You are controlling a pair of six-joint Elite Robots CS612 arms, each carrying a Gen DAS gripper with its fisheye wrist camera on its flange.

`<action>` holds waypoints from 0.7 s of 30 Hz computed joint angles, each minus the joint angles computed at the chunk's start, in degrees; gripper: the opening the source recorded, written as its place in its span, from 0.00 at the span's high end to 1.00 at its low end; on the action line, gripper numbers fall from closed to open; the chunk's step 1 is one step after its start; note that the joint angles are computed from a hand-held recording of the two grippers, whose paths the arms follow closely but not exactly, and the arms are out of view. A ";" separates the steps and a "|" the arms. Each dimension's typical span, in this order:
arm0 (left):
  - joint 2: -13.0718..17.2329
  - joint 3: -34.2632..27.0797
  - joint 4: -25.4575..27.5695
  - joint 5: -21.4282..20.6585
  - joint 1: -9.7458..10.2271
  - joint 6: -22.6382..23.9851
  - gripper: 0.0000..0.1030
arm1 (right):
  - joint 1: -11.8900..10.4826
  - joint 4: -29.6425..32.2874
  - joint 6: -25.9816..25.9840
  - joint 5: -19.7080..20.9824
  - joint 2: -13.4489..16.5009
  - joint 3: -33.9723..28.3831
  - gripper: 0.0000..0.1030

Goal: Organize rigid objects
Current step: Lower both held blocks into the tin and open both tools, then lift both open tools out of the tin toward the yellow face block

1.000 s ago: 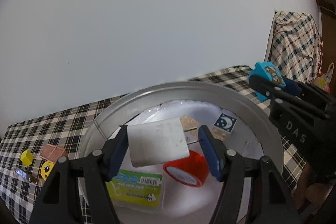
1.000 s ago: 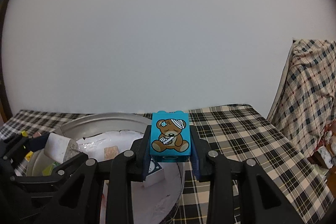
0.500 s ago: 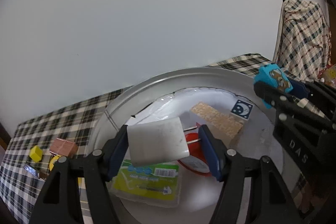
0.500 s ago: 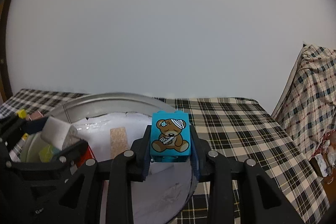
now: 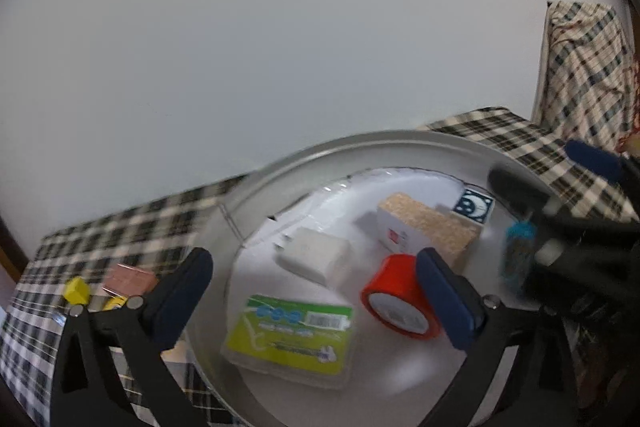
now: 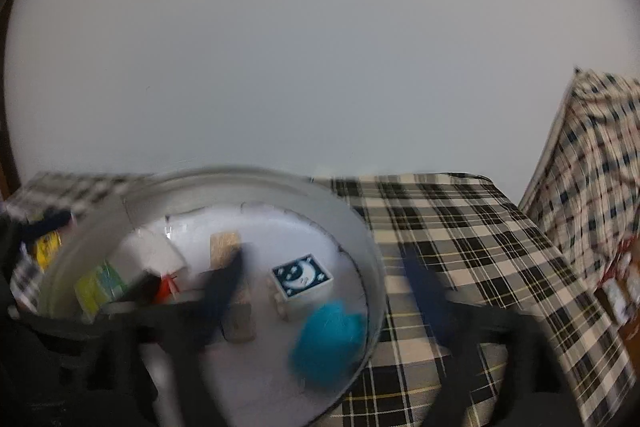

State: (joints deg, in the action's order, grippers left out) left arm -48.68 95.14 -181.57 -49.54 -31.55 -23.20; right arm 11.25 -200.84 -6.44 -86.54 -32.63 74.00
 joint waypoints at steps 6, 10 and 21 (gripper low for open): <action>-0.20 0.96 -3.27 0.74 -0.36 0.39 0.00 | -0.02 -8.84 3.77 -0.53 0.55 0.71 0.07; -0.35 1.51 -4.61 1.02 -0.29 0.19 0.00 | 0.19 -7.68 5.27 -2.03 0.69 0.23 0.07; -0.37 3.08 -9.94 6.35 -0.76 2.34 0.01 | 1.38 -21.14 7.65 -11.40 2.52 0.20 0.07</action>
State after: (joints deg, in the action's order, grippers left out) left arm -49.06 98.22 -191.51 -43.20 -32.31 -20.86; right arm 12.63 -221.98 1.21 -97.94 -30.11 74.20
